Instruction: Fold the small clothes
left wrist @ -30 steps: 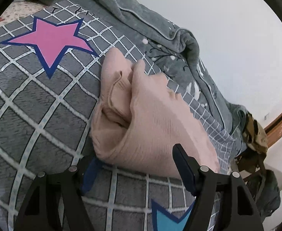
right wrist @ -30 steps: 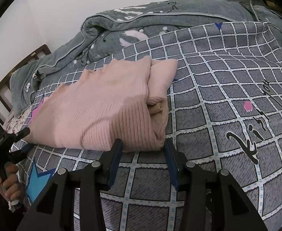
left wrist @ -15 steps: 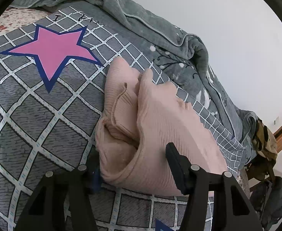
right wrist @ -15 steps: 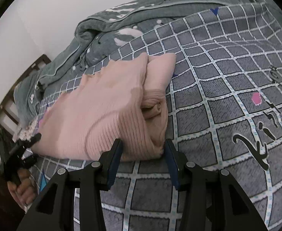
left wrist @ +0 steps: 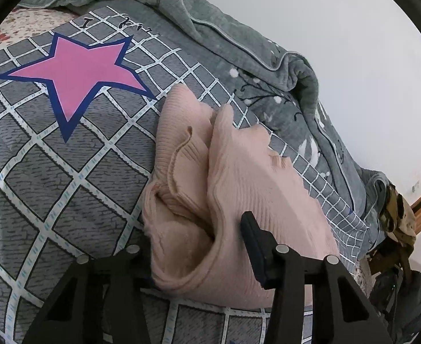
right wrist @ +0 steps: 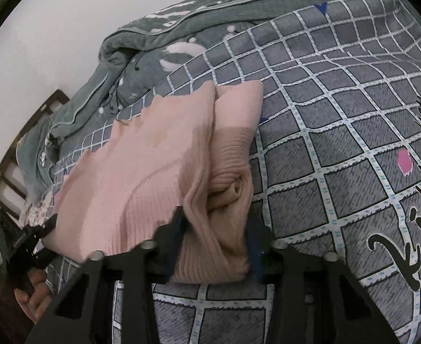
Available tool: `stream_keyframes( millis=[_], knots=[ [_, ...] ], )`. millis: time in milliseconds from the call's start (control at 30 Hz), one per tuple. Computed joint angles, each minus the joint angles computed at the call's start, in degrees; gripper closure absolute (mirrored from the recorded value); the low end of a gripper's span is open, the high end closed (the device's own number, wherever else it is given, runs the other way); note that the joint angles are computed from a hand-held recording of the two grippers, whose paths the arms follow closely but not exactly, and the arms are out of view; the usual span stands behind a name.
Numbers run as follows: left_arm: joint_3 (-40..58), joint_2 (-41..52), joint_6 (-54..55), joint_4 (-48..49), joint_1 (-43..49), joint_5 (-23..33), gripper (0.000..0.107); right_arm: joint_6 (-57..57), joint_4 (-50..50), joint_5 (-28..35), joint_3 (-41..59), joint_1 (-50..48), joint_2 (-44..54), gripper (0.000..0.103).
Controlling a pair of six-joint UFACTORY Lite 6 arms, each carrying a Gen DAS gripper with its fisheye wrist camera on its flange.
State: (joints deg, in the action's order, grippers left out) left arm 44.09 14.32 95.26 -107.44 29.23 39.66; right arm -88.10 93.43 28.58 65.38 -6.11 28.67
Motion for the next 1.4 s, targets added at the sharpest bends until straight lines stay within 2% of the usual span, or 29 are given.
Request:
stream_keyframes(
  millis=[67,167,267,433,633,1000,1133,1233,1300,1333,1400],
  knots=[
    [0.3,0.6,-0.7,0.8,0.3,0.6,0.077,1.0,-1.9,1.9,1.0,-0.5,1.0,0.084],
    [0.7,1.6,-1.7,1.7,1.1,1.9,0.087,1.7,-2.4,4.7,1.4,-2.0,1.6,0.089],
    [0.5,1.3,-3.0,2.6,1.7,2.6,0.089,1.4,-2.1,5.3,0.5,-2.5,0.6,0.091],
    [-1.0,-0.3,-4.0,2.6,2.0,2.7,0.092,-5.2,4.4,5.9,-5.1,-3.4,-4.3,0.093],
    [-4.7,-4.3,-6.0,3.3,3.6,3.9,0.093,-3.7,1.6,9.4,-10.3,-6.0,-10.1,0.094],
    [-21.5,-24.7,-4.3,11.3,9.6,6.1,0.094,-3.9,-4.2,16.0,-22.6,-13.8,-23.3,0.094],
    [-28.6,-33.0,-5.3,18.2,16.7,10.2,0.094,-7.0,-5.6,17.5,-29.9,-17.7,-29.2,0.094],
    [-30.4,-34.5,-5.1,20.0,18.7,10.4,0.093,-8.9,-4.8,15.9,-34.3,-18.6,-32.3,0.091],
    [-29.8,-33.8,-5.2,19.5,17.2,8.7,0.089,-11.5,-1.2,9.3,-37.2,-15.7,-36.6,0.082],
    [-29.4,-33.5,-5.3,19.2,16.4,7.6,0.085,-13.4,0.8,7.2,-38.5,-14.7,-38.7,0.078],
    [-28.8,-32.9,-5.3,18.7,15.5,6.5,0.076,-17.5,5.3,3.8,-41.3,-12.5,-44.3,0.077]
  ],
)
